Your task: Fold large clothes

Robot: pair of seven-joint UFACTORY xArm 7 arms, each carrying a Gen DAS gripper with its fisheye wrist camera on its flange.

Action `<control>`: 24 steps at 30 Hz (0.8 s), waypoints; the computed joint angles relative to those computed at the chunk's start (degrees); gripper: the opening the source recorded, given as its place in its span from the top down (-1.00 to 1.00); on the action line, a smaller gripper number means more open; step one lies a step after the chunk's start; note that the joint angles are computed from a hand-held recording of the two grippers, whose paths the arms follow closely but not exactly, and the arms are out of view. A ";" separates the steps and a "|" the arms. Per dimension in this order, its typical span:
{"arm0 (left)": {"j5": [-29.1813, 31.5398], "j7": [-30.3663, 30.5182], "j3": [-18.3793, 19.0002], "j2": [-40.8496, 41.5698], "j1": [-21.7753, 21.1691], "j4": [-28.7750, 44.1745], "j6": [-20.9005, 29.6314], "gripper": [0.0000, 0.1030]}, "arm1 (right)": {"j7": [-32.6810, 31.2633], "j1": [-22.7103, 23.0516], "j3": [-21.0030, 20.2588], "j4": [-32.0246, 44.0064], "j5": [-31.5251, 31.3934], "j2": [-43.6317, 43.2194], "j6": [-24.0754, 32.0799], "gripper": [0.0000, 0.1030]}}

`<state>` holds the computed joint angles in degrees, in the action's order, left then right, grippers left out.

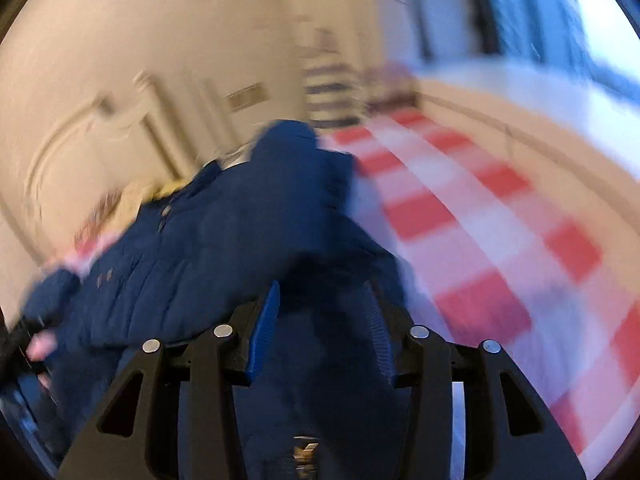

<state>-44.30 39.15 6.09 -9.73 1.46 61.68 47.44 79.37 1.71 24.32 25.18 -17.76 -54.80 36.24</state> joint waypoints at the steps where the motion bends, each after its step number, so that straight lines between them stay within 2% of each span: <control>1: 3.30 -2.55 -1.49 0.96 -0.38 0.86 -0.40 -0.95 | 0.63 0.14 -0.66 -1.01 0.45 -0.64 -1.10 0.16; 2: 5.62 -4.28 -2.60 1.67 -0.87 1.21 -1.12 -0.94 | 1.08 -0.24 -0.43 -1.19 0.37 -0.68 -1.87 0.16; 3: 7.14 -4.79 -3.47 2.34 -1.58 1.45 -1.45 -0.71 | 1.22 -0.50 -0.04 -1.07 0.15 -0.65 -2.15 0.16; 4: 8.31 -4.39 -4.06 2.55 -2.21 1.37 -1.78 -0.36 | 1.04 -0.75 0.07 -1.12 -0.19 -0.44 -2.76 0.15; 6: 11.13 -3.38 -4.72 1.40 -4.15 -0.32 -5.30 0.01 | 0.75 -0.64 0.00 -1.51 -0.32 -0.73 -3.28 0.14; 7: 15.20 -5.22 -6.65 -0.17 -3.82 -1.94 -9.46 0.45 | 0.82 -0.56 -0.15 -1.90 -0.13 -0.95 -3.49 0.13; 8: 17.57 -6.26 -6.91 -0.95 -4.19 -2.52 -11.54 0.63 | 0.90 -0.47 -0.36 -2.20 0.15 -1.05 -3.79 0.13; 10: 15.47 -3.83 -4.85 -2.44 -5.80 -1.16 -10.26 0.75 | 1.07 -0.25 -0.72 -2.61 0.87 -1.26 -3.99 0.13; 16: 9.94 -2.92 0.23 -2.23 -4.79 7.88 -6.86 0.79 | 0.94 -0.27 -0.47 -2.43 1.36 -1.16 -3.98 0.10; 19: 11.96 -3.03 0.61 -0.45 -2.61 10.14 -7.23 0.79 | 0.90 -0.30 -0.40 -2.42 1.44 -1.11 -3.98 0.10; 21: 13.69 -2.90 0.56 1.76 -1.40 11.72 -5.02 0.72 | 0.86 -0.33 -0.42 -2.46 1.46 -1.12 -4.07 0.10; 23: 14.37 -0.21 0.33 3.91 -0.43 12.38 -2.13 0.12 | 0.78 -0.35 -0.47 -2.47 1.49 -1.07 -4.10 0.10; 24: 13.24 2.62 0.11 3.89 -0.12 10.82 -2.97 -0.51 | 0.85 -0.35 -0.37 -2.40 1.55 -1.00 -4.00 0.10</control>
